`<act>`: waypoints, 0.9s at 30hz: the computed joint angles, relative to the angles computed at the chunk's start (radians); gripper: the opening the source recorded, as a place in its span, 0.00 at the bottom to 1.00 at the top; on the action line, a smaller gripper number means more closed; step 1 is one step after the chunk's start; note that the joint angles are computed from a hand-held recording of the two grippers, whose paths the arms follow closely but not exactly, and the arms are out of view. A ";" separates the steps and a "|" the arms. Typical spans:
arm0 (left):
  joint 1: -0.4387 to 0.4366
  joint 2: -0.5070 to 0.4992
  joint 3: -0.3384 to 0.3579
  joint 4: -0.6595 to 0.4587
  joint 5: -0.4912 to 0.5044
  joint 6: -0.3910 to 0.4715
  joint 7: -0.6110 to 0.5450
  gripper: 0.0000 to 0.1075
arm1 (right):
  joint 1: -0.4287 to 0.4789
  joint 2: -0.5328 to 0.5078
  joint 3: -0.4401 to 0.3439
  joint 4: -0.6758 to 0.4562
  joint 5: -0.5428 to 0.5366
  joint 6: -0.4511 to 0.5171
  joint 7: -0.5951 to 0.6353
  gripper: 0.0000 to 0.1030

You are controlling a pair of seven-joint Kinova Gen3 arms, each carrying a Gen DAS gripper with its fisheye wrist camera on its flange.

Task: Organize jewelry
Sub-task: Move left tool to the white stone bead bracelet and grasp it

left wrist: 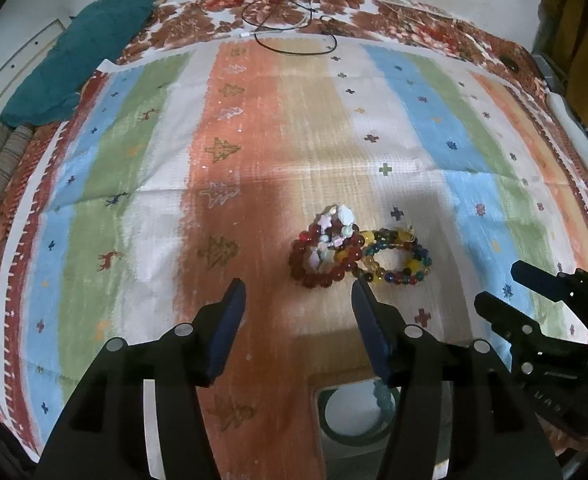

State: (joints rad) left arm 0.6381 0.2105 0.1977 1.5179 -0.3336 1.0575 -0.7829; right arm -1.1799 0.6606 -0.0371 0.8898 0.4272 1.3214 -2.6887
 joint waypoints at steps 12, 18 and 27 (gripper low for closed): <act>0.026 0.090 -0.026 -0.081 -0.019 0.028 -0.040 0.52 | 0.028 0.047 0.005 -0.052 -0.037 0.013 0.050 0.53; 0.021 0.127 -0.039 -0.106 0.001 0.015 -0.070 0.53 | 0.049 0.057 0.006 -0.046 -0.061 0.002 0.051 0.53; 0.038 0.199 -0.062 -0.160 0.015 0.020 -0.117 0.53 | 0.067 0.072 0.010 -0.046 -0.078 -0.007 0.049 0.54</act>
State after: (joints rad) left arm 0.6757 0.4096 0.1356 1.3583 -0.3189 1.0776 -0.8996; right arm -1.1124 0.7322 -0.0274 0.8437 0.3494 1.3147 -2.6400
